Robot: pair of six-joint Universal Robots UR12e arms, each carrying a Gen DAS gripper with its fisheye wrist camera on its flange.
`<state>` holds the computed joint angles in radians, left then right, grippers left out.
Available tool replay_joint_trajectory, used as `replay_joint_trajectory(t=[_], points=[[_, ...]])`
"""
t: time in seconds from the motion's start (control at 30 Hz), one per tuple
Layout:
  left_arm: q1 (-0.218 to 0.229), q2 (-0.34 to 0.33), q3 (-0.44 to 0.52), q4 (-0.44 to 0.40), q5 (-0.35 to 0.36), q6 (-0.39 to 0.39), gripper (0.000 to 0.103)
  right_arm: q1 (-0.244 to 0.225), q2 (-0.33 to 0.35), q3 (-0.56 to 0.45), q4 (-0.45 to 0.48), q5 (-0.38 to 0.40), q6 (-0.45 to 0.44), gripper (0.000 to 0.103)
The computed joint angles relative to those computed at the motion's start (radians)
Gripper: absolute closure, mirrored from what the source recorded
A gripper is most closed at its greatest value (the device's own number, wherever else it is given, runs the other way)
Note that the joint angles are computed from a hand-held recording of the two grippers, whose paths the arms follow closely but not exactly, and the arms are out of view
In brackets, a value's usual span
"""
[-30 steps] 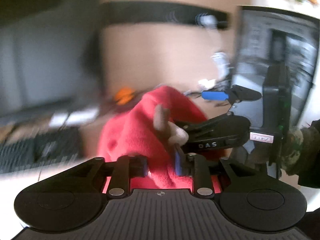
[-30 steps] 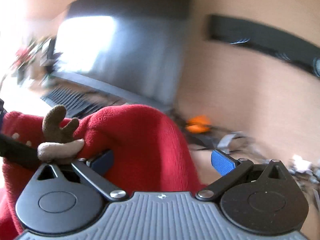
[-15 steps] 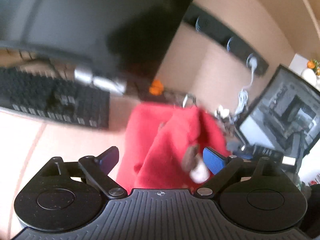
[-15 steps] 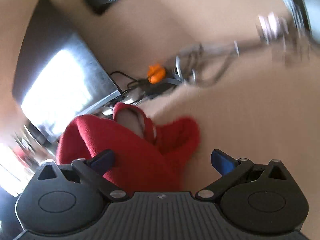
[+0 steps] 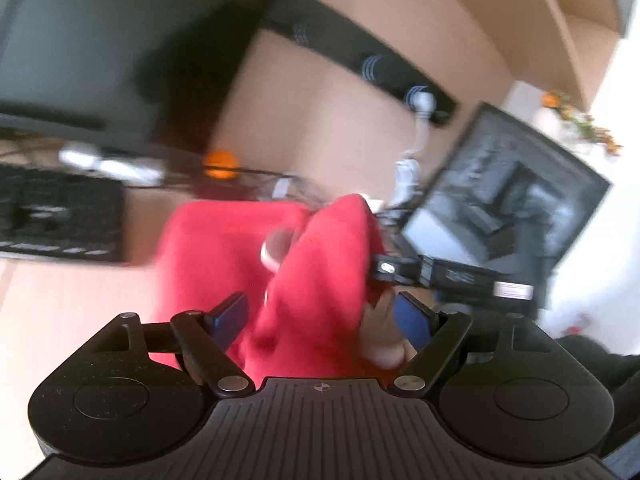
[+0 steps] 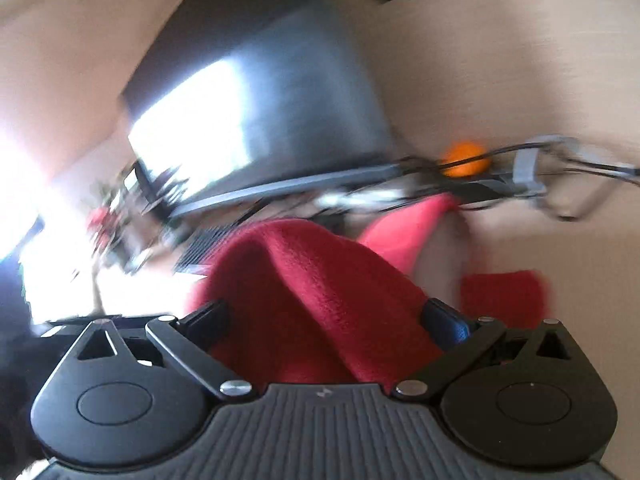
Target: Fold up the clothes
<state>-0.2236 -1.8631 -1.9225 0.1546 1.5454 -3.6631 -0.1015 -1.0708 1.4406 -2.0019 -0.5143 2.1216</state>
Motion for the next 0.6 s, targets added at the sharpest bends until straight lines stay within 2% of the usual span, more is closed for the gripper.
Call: replay_joint_trajectory(t=[0.1, 0.2, 0.27, 0.3, 0.37, 0.47, 0.5, 0.6], points=[[-0.005, 0.026, -0.011, -0.126, 0.143, -0.071, 0.019, 0.033, -0.017, 0.057, -0.184, -0.061, 0.004, 0.0], [0.002, 0.038, -0.014, -0.219, 0.194, -0.125, 0.019, 0.02, -0.019, 0.033, -0.16, -0.057, -0.063, 0.0], [0.005, 0.037, -0.011, -0.239, 0.181, -0.117, 0.017, 0.0, -0.012, 0.006, -0.145, -0.038, -0.079, 0.0], [0.007, 0.034, -0.011, -0.221, 0.163, -0.109, 0.016, -0.008, -0.004, -0.003, -0.183, -0.035, -0.032, 0.0], [0.012, 0.027, -0.012, -0.188, 0.125, -0.094, 0.012, -0.014, 0.024, -0.018, -0.363, -0.076, 0.155, 0.0], [0.02, 0.014, -0.008, -0.16, 0.071, -0.086, 0.01, 0.006, 0.068, -0.038, -0.61, -0.209, 0.359, 0.0], [0.02, 0.007, 0.0, -0.165, 0.06, -0.082, 0.01, 0.016, 0.082, -0.049, -0.652, -0.248, 0.391, 0.0], [0.023, -0.012, 0.033, -0.226, 0.052, -0.06, 0.01, 0.054, 0.11, -0.082, -0.651, -0.293, 0.368, 0.0]])
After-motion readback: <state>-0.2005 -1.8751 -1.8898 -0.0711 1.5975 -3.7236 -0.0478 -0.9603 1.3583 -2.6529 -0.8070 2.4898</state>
